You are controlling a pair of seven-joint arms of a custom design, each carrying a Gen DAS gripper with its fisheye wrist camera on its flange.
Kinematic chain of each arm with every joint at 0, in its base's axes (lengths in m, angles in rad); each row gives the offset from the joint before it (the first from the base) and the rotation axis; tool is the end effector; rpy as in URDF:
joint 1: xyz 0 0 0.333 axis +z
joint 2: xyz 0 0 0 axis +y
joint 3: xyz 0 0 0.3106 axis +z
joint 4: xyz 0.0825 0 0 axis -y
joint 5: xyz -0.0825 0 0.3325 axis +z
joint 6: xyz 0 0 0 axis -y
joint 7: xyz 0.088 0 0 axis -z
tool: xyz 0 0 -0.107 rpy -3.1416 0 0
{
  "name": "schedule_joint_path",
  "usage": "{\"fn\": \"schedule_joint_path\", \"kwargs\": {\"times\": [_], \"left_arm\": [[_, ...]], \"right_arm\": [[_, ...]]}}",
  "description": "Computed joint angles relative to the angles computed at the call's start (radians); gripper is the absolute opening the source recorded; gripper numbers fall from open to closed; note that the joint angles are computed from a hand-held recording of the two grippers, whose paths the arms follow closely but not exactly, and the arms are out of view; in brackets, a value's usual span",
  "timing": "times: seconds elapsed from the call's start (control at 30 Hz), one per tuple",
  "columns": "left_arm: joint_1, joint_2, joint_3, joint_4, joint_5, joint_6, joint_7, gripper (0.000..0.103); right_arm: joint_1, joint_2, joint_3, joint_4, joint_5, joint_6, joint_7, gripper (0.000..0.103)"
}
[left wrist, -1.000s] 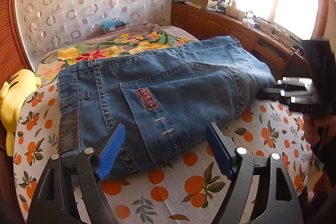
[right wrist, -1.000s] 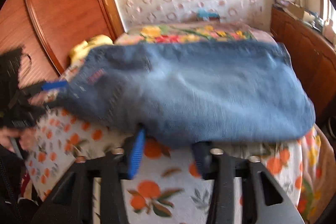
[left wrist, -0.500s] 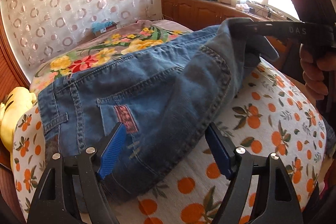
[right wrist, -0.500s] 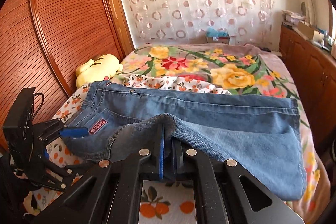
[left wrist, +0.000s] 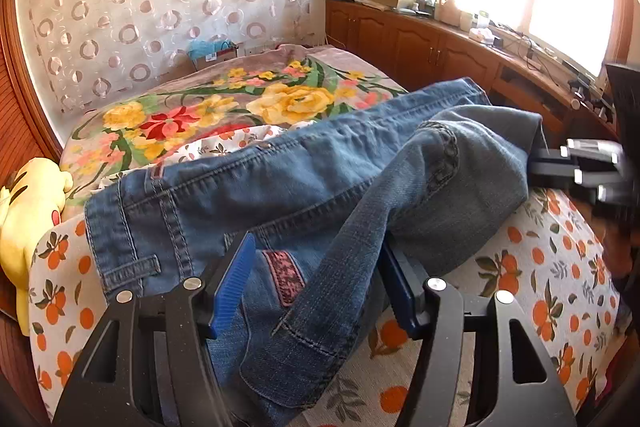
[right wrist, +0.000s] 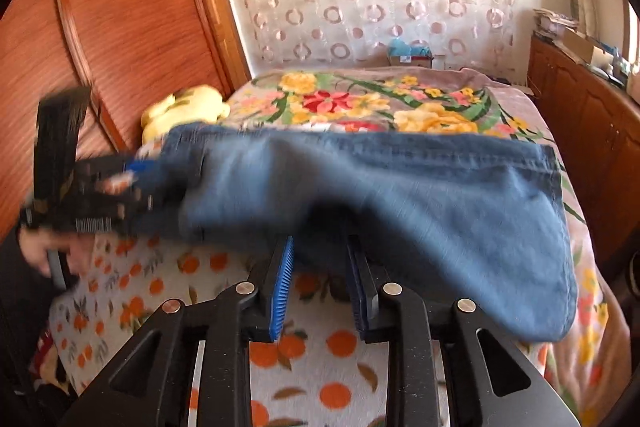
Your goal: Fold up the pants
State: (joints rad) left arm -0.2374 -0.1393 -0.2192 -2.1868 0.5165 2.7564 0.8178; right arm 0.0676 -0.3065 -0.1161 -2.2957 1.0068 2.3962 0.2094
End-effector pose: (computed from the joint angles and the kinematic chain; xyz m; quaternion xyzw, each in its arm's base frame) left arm 0.4434 -0.2464 0.5417 -0.6124 0.6935 -0.2922 0.2423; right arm 0.4469 -0.0196 0.5335 -0.8085 0.3894 -0.1369 0.4196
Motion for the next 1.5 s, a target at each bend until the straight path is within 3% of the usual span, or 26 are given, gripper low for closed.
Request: {"fn": "schedule_joint_path", "kwargs": {"times": [0.13,0.33,0.53,0.7,0.83,1.0,1.1,1.2,1.27,1.3,1.33,1.37,1.5], "left_arm": [[0.0,0.004,0.007,0.004,-0.022,0.009,0.013,0.063],[-0.01,-0.027,0.009,-0.034,-0.061,0.013,0.039,0.064],[-0.002,-0.1,-0.025,-0.09,0.025,0.015,-0.072,0.064],[-0.009,-0.129,-0.041,-0.114,0.076,0.06,-0.128,0.062],[-0.021,-0.109,-0.036,-0.101,0.089,0.098,-0.121,0.041],[-0.063,-0.057,-0.024,-0.076,0.055,0.151,-0.065,0.037],[-0.096,0.011,-0.012,-0.025,-0.026,0.108,0.036,0.037],[-0.068,0.067,-0.053,0.056,0.09,-0.02,-0.035,0.037],[-0.064,0.085,-0.06,0.084,0.16,-0.065,-0.081,0.036],[-0.064,0.086,-0.061,0.09,0.185,-0.081,-0.101,0.031],[-0.065,0.081,-0.059,0.09,0.192,-0.088,-0.11,0.013],[-0.065,0.069,-0.053,0.079,0.174,-0.074,-0.1,0.006],[-0.051,-0.008,-0.036,0.02,0.153,-0.007,-0.12,0.003]], "right_arm": [[0.017,-0.001,0.021,-0.011,-0.01,0.025,0.001,0.027],[0.059,0.013,0.016,0.071,0.083,-0.006,-0.039,0.027],[0.081,0.047,0.046,0.144,0.079,0.023,-0.02,0.027],[0.085,0.07,0.046,0.157,0.068,0.023,0.002,0.027],[0.066,0.103,0.029,0.172,0.076,0.004,0.01,0.027],[0.051,0.117,0.038,0.187,0.078,0.003,0.043,0.027],[0.052,0.111,0.043,0.177,0.086,0.015,0.041,0.027],[0.056,0.102,0.043,0.16,0.096,0.021,0.03,0.027],[0.058,0.098,0.043,0.15,0.102,0.025,0.024,0.027],[0.057,0.1,0.041,0.15,0.103,0.023,0.022,0.027],[0.057,0.102,0.04,0.15,0.102,0.022,0.023,0.027],[0.055,0.102,0.04,0.148,0.099,0.019,0.025,0.027],[0.046,0.104,0.036,0.148,0.068,-0.018,0.033,0.027]]}}
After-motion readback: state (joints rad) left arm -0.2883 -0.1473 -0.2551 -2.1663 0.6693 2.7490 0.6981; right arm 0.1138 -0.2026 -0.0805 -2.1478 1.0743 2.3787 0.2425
